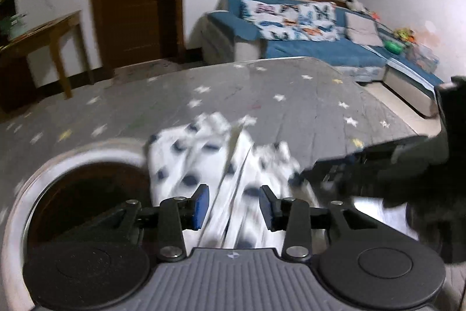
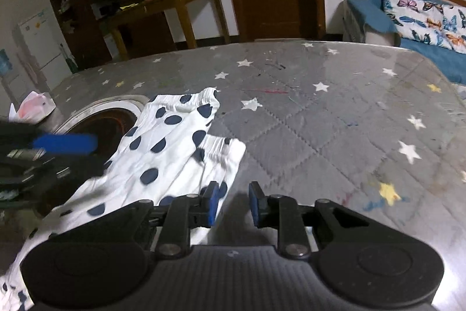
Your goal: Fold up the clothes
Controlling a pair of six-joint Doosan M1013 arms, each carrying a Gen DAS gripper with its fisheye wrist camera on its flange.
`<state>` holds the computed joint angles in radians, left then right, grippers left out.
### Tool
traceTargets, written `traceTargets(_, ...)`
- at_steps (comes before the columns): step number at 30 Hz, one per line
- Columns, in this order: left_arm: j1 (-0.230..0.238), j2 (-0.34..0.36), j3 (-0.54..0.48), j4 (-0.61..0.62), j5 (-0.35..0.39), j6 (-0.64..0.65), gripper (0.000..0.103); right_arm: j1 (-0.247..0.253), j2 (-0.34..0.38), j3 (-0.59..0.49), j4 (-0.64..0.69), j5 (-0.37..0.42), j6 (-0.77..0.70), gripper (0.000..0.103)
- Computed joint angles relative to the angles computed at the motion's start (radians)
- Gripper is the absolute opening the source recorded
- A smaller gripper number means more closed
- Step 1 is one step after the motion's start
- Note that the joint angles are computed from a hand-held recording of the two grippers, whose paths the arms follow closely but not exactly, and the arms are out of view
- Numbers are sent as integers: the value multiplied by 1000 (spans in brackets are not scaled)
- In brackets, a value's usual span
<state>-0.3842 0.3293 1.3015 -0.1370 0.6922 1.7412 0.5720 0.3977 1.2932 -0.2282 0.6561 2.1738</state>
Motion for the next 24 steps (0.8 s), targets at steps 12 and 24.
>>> traceTargets(12,1,145,-154,-61,81,56,10,-11,31,-19,40,-67,-84,14)
traceTargets(24,120,71,-99,-240,-28,64,4,7,39,-96,-335,54,65,3)
